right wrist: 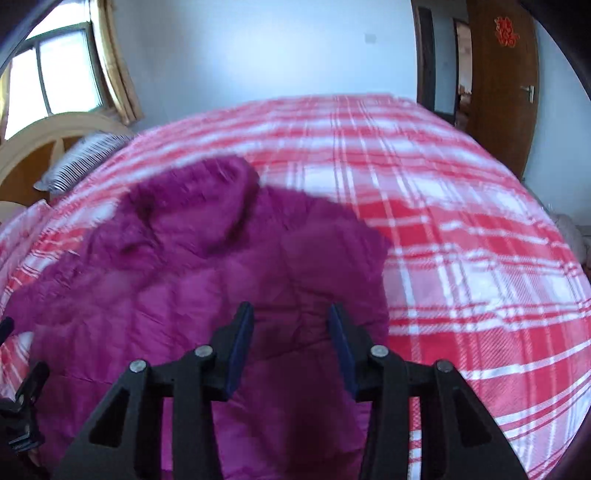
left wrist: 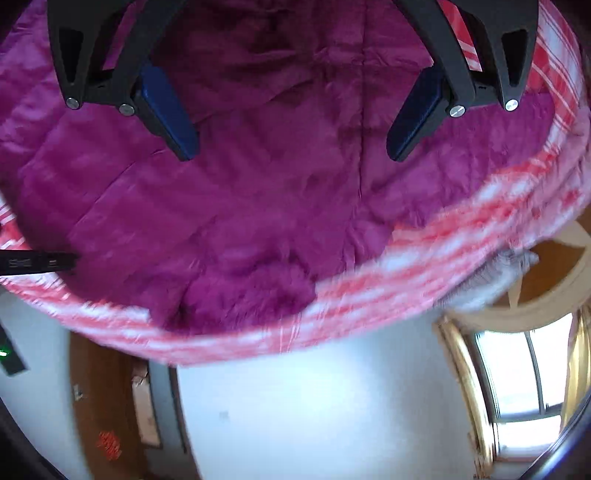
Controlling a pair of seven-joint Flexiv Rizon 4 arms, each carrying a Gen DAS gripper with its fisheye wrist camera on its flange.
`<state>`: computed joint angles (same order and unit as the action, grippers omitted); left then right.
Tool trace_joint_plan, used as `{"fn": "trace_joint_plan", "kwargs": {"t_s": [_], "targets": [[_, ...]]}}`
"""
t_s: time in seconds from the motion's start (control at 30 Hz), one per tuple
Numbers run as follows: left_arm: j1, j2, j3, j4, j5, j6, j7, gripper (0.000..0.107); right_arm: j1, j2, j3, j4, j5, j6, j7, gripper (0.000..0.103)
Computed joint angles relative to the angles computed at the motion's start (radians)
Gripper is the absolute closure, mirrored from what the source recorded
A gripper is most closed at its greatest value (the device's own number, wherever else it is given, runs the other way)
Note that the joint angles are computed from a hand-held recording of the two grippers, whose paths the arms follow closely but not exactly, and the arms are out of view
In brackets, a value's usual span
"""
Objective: Fold large clothes
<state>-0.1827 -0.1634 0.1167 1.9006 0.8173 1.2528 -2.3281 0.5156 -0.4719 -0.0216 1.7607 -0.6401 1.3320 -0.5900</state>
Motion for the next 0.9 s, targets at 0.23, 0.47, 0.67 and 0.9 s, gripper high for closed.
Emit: {"fn": "trace_joint_plan", "kwargs": {"t_s": [0.23, 0.47, 0.67, 0.9], "targets": [[0.072, -0.054, -0.042, 0.066, -0.338, 0.059, 0.306, 0.005, -0.028, -0.014, 0.006, 0.040, 0.064, 0.070, -0.020, 0.062], [0.026, -0.065, 0.008, 0.092, -0.418, 0.101, 0.344, 0.005, 0.028, 0.045, -0.082, 0.066, -0.010, 0.121, 0.055, 0.063], [0.042, -0.071, -0.007, 0.111, -0.500, 0.118, 0.408, 0.004, 0.013, -0.007, -0.068, -0.063, -0.048, 0.014, 0.063, 0.063], [0.047, -0.077, -0.013, 0.140, -0.601, 0.152, 0.482, 0.004, -0.042, -0.108, 0.020, -0.159, 0.068, -0.096, -0.028, 0.063]]}}
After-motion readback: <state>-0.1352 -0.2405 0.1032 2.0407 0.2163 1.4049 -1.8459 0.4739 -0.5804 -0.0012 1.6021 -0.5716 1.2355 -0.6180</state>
